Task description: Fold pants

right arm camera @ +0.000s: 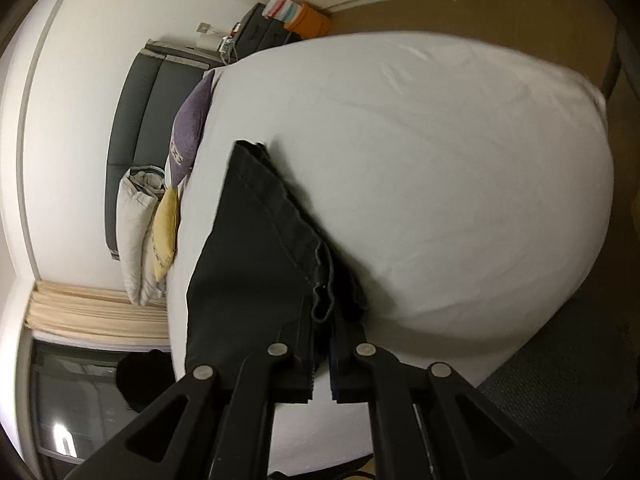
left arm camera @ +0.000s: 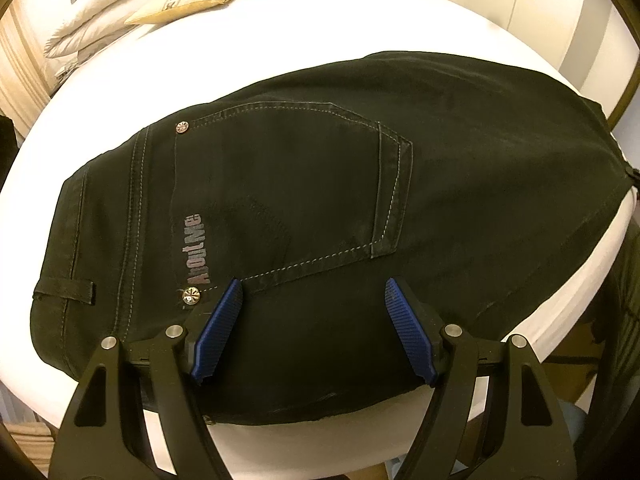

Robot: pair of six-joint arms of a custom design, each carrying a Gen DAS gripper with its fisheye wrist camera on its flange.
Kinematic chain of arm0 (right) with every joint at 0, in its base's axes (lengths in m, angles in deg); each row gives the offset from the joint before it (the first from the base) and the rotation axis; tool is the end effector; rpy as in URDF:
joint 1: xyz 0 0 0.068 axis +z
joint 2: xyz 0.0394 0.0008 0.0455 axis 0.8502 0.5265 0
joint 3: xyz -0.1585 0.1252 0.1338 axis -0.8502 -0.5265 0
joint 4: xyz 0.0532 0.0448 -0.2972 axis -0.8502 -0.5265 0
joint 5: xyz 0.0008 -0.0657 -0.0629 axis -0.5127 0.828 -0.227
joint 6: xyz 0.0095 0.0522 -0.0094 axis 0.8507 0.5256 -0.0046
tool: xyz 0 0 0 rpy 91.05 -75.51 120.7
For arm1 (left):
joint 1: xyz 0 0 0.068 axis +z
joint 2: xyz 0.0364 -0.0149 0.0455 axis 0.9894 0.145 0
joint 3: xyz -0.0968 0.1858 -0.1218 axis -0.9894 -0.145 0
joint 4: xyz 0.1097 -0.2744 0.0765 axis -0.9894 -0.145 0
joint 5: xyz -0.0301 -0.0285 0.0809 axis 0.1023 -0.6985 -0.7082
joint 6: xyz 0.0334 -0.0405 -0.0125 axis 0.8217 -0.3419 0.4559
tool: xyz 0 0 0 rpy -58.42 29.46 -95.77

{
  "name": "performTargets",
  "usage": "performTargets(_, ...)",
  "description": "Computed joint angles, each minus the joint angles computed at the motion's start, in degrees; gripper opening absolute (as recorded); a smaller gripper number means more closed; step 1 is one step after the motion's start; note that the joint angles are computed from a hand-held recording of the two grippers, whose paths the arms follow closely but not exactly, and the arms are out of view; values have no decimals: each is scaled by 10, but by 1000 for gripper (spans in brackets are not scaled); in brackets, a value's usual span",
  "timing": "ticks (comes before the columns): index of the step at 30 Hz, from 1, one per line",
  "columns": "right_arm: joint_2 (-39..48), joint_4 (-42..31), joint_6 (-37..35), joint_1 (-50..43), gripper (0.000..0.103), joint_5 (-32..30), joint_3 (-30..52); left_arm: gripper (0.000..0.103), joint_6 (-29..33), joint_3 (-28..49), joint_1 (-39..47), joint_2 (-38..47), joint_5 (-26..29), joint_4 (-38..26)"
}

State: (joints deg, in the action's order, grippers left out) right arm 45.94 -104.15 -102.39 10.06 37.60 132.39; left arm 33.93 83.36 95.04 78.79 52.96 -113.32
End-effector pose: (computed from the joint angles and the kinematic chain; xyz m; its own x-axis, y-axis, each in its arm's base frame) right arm 0.2027 -0.1844 0.2189 -0.7645 0.6352 -0.1095 0.3271 0.5287 0.7832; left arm 0.1860 0.0421 0.2847 -0.8972 0.0479 -0.4391 0.0220 0.9977 0.0639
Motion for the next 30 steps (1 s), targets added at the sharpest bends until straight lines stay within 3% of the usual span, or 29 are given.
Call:
performTargets(6, 61, -70, -68, -17, 8, 11, 63, 75, 6, -1, 15, -10, 3, 0)
performTargets(8, 6, -31, -37, -13, 18, 93, 74, 75, -6, -1, 0, -28, -9, -13)
performTargets(10, -20, -14, -23, -6, 18, 133, 98, 75, -5, 7, -7, -43, -14, -31)
performTargets(13, -42, -6, -4, 36, 18, 117, 152, 75, -12, 21, -14, -55, -13, -42)
performTargets(16, -48, -19, -7, 131, 18, 45, 178, 75, -23, 41, -14, -49, -3, -34)
performTargets(18, -42, 12, 35, 253, 18, 14, 175, 75, -39, 58, -26, -28, -2, -18)
performTargets(23, 33, 141, 142, 478, 18, 6, 155, 75, -43, 51, -30, 24, -12, 34)
performTargets(26, 100, 214, 192, 507, 18, 43, 148, 76, -33, 35, 9, 48, 3, 48)
performTargets(27, 118, 225, 207, 499, 14, 55, 144, 78, -21, 25, 33, 44, 24, 51)
performTargets(28, 134, 251, 230, 473, 0, 49, 130, 78, -14, 19, 49, 39, 35, 53)
performTargets(30, 128, 285, 254, 432, 0, 25, 102, 85, 7, 9, 80, 22, 45, 46)
